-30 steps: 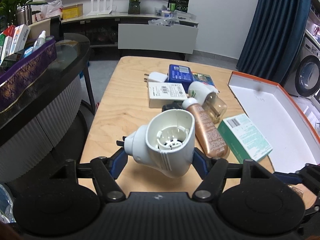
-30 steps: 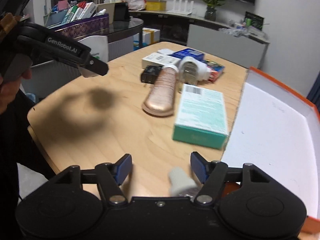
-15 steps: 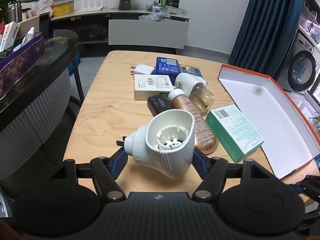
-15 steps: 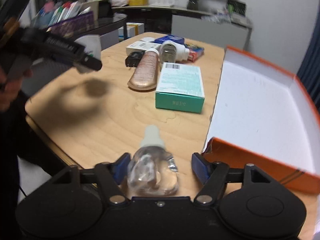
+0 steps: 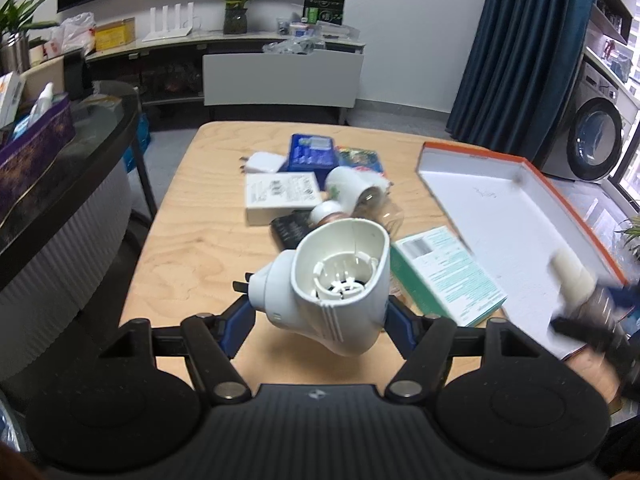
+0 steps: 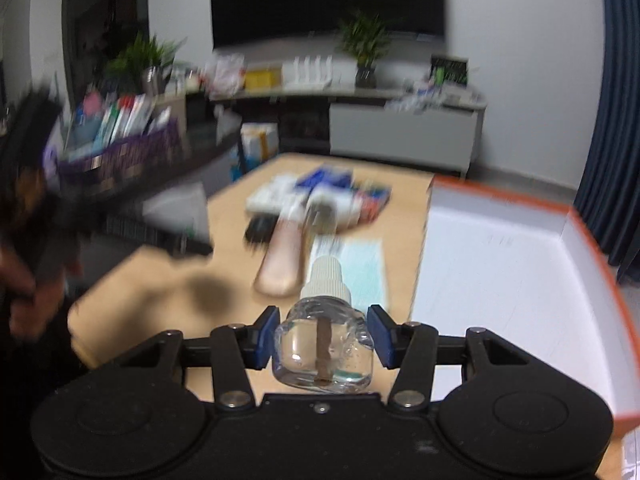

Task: Organize rigid objects
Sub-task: 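Carry the diffuser and glass bottle with both tools into the white box lid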

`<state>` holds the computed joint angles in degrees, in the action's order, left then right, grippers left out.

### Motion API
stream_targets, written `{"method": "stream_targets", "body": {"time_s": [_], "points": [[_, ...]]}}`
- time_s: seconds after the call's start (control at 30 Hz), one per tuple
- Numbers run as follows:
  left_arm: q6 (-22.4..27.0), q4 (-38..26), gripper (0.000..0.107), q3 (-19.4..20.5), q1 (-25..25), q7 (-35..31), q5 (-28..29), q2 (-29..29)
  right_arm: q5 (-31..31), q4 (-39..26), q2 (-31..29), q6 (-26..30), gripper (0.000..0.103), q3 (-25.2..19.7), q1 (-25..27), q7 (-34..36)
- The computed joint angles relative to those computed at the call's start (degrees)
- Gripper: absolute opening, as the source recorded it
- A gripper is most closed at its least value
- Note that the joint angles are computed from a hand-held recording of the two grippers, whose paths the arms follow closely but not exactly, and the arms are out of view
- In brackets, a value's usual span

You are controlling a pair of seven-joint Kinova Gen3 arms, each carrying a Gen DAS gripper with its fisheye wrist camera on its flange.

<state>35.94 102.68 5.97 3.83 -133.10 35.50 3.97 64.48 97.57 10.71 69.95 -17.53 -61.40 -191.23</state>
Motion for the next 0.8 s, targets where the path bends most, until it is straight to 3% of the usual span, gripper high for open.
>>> {"method": "stream_targets", "body": {"time_s": [0.13,0.37,0.53,0.8], "points": [[0.02,-2.78,0.071,1.49,2.18,2.71,-1.68,1.01,1.62,-0.83,-2.23,5.23,0.058,0.92,1.50,3.13],[-0.57,-10.46,0.071,4.97,8.33,11.75,-6.23,5.50,1.26,-1.00,-6.44,7.94,0.058,1.21,9.40,7.59],[-0.46,-16.83,0.071,6.32,14.14,20.50,-13.39,10.31,-0.05,1.95,-9.24,2.50,0.058,1.82,16.17,7.20],[-0.32,-25.22,0.071,5.33,22.18,32.82,-24.79,16.95,-2.47,6.52,-10.98,-6.69,0.058,3.44,25.28,7.47]]}}
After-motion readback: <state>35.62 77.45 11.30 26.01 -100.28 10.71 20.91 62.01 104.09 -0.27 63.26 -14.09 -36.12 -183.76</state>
